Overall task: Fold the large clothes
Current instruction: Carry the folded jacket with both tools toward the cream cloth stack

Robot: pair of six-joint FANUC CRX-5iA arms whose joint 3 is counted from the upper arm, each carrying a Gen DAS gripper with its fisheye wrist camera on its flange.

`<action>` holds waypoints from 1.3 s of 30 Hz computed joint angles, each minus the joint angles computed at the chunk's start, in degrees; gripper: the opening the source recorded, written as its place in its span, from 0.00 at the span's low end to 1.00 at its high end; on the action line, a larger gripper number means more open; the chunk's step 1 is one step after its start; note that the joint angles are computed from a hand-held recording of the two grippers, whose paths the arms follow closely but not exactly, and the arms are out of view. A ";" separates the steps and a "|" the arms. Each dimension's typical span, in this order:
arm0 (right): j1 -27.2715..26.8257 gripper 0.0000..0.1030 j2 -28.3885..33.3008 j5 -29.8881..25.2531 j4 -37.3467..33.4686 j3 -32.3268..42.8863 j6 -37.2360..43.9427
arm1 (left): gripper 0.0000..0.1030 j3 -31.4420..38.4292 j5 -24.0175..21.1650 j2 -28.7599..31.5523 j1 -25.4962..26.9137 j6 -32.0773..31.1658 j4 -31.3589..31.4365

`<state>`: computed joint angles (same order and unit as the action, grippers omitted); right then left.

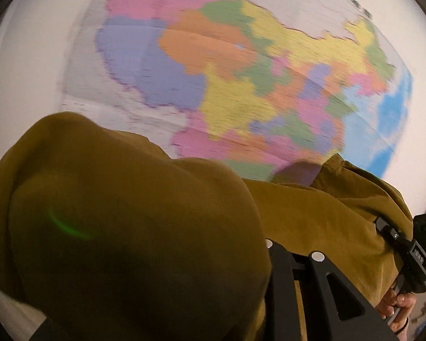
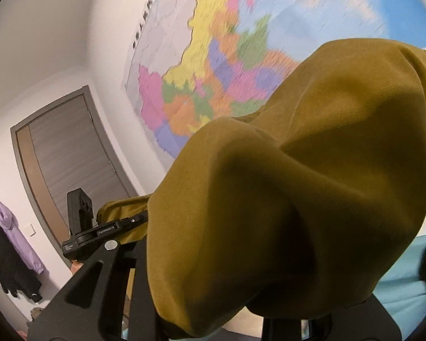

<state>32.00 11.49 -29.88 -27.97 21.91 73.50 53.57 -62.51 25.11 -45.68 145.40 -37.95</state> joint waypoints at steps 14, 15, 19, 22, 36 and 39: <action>2.35 0.26 7.06 -4.14 -5.34 6.13 5.10 | 0.21 -10.81 -0.57 -6.43 5.11 5.05 -0.56; 2.52 0.26 7.39 -4.10 -5.24 6.21 4.97 | 0.21 -11.06 -0.67 -6.49 5.23 5.09 -0.58; 2.96 0.26 9.18 -4.45 -5.17 7.98 5.06 | 0.21 -11.67 -0.72 -6.53 6.13 4.71 -0.61; 3.43 0.26 10.80 -4.53 -4.31 9.78 4.69 | 0.21 -11.69 -0.60 -6.43 6.80 4.64 -0.64; 5.40 0.32 18.17 -14.15 -6.32 9.64 1.18 | 0.22 -15.78 -6.62 -1.38 11.18 7.19 -1.25; 4.13 0.41 16.67 -15.51 -11.66 7.00 4.31 | 0.26 -21.03 -4.41 -2.62 12.15 11.87 -0.45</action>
<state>36.13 28.16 -45.39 -39.63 28.91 77.81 32.54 -66.92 22.50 -33.53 157.27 -38.39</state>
